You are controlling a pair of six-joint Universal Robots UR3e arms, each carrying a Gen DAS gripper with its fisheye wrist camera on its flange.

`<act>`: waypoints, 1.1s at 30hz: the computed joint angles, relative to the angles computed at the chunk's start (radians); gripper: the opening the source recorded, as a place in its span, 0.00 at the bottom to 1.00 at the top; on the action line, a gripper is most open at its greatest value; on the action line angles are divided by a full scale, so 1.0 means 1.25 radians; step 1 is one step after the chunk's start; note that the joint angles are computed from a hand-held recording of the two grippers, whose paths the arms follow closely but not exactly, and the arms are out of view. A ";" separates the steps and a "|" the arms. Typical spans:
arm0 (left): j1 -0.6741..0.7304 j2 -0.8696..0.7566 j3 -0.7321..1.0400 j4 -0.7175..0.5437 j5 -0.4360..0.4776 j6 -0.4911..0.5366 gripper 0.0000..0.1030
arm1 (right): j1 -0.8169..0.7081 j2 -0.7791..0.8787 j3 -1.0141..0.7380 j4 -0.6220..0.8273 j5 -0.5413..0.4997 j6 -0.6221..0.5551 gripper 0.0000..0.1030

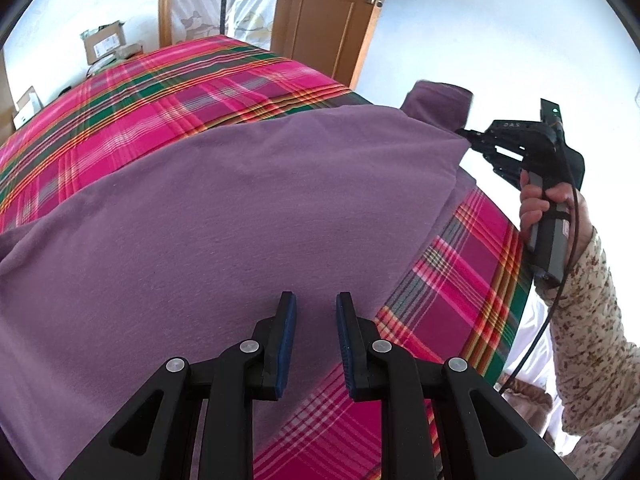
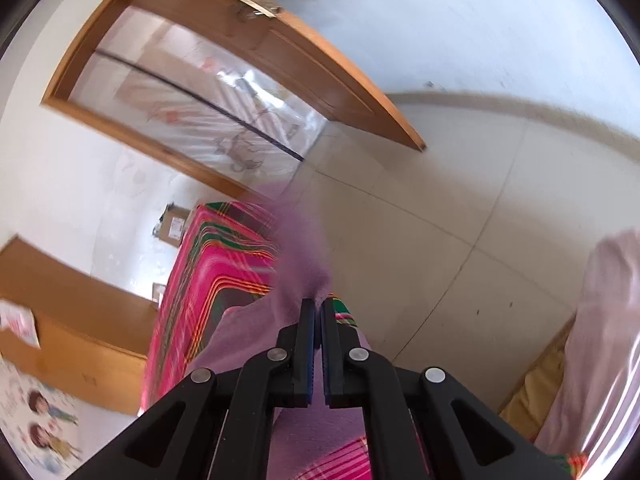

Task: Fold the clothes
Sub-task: 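Grasp the purple fabric corner with the right gripper and lift it, then hold the lifted purple corner up with the right gripper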

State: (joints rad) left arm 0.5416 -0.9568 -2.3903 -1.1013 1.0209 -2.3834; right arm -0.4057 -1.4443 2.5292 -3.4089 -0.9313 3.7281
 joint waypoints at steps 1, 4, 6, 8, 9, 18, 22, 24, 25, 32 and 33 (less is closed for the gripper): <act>-0.003 -0.002 0.000 0.004 0.002 -0.002 0.21 | -0.006 0.006 0.004 -0.005 0.008 0.001 0.03; -0.006 -0.012 0.004 0.010 0.003 -0.006 0.21 | 0.001 0.015 -0.013 0.030 -0.001 -0.004 0.03; -0.006 -0.019 0.007 0.010 0.001 -0.007 0.21 | 0.009 0.011 -0.025 0.057 -0.017 -0.006 0.03; -0.008 -0.020 0.008 0.013 0.004 -0.008 0.21 | 0.011 0.016 -0.036 0.085 -0.021 -0.004 0.03; -0.009 -0.020 0.009 0.013 0.004 -0.009 0.21 | -0.001 0.020 -0.021 0.067 -0.011 0.001 0.03; -0.023 -0.028 0.019 0.006 0.002 -0.004 0.21 | -0.005 -0.044 0.021 0.030 -0.042 0.007 0.02; -0.056 -0.047 0.027 0.032 0.006 -0.023 0.21 | -0.011 -0.041 0.031 0.026 -0.028 0.001 0.02; -0.083 -0.060 0.033 0.052 0.013 -0.039 0.21 | -0.012 -0.050 0.035 0.022 -0.029 -0.003 0.02; -0.101 -0.072 0.036 0.069 0.016 -0.049 0.21 | -0.009 -0.058 0.034 0.026 -0.034 -0.005 0.02; -0.230 -0.172 0.066 0.212 0.072 -0.142 0.21 | 0.018 -0.095 0.021 0.048 -0.078 -0.002 0.02; -0.242 -0.186 0.073 0.223 0.076 -0.151 0.21 | 0.021 -0.098 0.023 0.039 -0.081 0.006 0.02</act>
State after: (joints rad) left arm 0.2385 -1.1899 -2.2990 -0.8230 1.1154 -2.5725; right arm -0.3796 -1.5672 2.5582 -3.3603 -1.0330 3.7352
